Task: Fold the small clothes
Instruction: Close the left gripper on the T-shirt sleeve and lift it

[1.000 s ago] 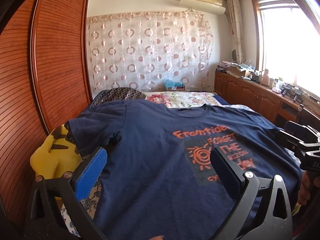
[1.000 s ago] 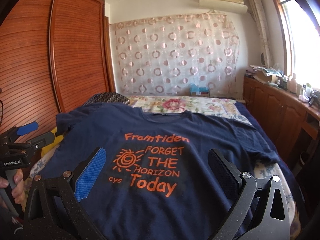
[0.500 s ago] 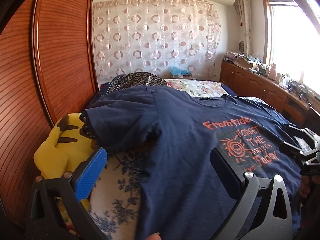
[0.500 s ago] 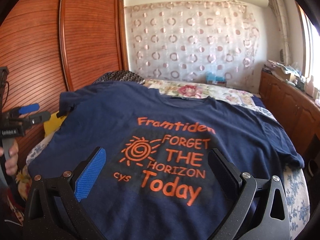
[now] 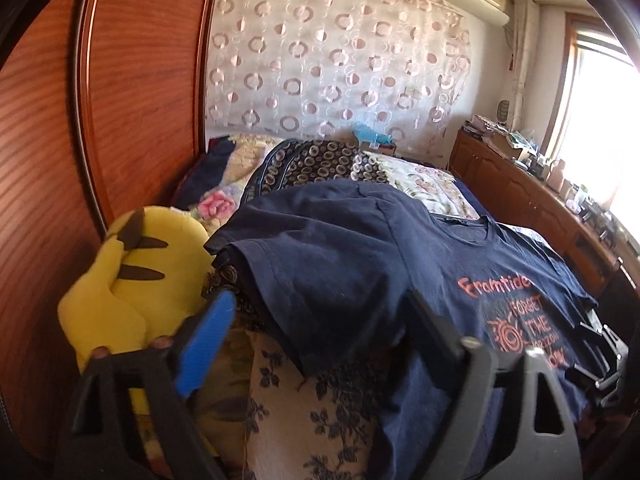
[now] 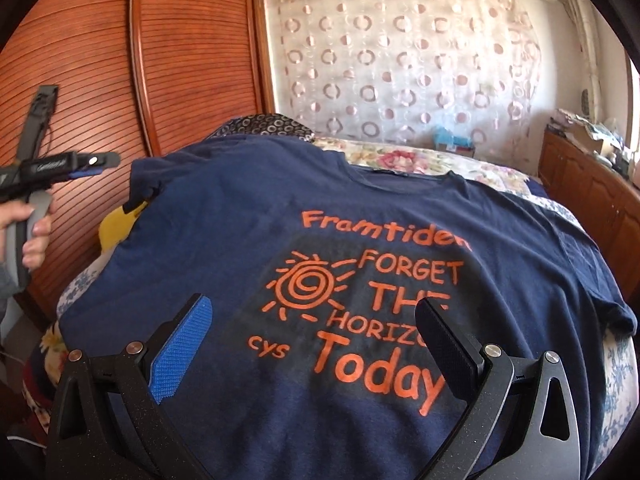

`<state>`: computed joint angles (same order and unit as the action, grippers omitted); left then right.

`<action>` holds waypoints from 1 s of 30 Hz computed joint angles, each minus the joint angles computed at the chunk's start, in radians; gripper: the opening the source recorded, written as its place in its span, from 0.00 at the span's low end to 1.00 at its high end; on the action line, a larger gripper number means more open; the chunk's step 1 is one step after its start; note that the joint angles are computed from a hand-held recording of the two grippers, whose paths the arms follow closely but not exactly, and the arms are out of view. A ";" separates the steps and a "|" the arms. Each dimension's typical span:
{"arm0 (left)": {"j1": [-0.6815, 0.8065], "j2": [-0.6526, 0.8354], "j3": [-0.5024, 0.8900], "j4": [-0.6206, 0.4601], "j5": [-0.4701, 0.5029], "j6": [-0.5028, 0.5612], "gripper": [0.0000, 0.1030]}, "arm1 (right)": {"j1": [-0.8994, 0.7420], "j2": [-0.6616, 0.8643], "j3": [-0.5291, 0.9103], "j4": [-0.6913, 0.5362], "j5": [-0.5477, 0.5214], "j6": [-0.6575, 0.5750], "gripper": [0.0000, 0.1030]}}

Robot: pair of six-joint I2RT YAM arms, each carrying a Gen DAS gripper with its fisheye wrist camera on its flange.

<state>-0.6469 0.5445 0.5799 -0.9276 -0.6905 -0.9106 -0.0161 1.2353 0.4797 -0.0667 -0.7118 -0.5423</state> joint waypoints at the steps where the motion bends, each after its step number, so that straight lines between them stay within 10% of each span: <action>1: 0.078 -0.028 -0.018 0.037 0.064 0.060 0.68 | 0.007 0.001 0.002 -0.002 0.004 -0.003 1.00; 5: 0.320 -0.063 -0.076 0.141 0.260 0.192 0.40 | 0.035 0.001 -0.006 0.015 0.017 -0.004 1.00; 12: 0.354 -0.024 -0.092 0.146 0.245 0.208 0.35 | 0.017 0.016 -0.003 0.012 0.001 -0.007 1.00; 15: 0.307 -0.025 -0.091 0.123 0.188 0.191 0.08 | 0.015 0.023 -0.001 0.015 -0.004 -0.003 1.00; 30: 0.195 0.050 0.021 0.102 0.083 0.232 0.00 | 0.014 0.017 -0.004 0.011 -0.007 -0.001 1.00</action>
<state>-0.4518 0.5943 0.6010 -0.8260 -0.6078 -0.6782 -0.0020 1.2521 0.4757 -0.0555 -0.7191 -0.5429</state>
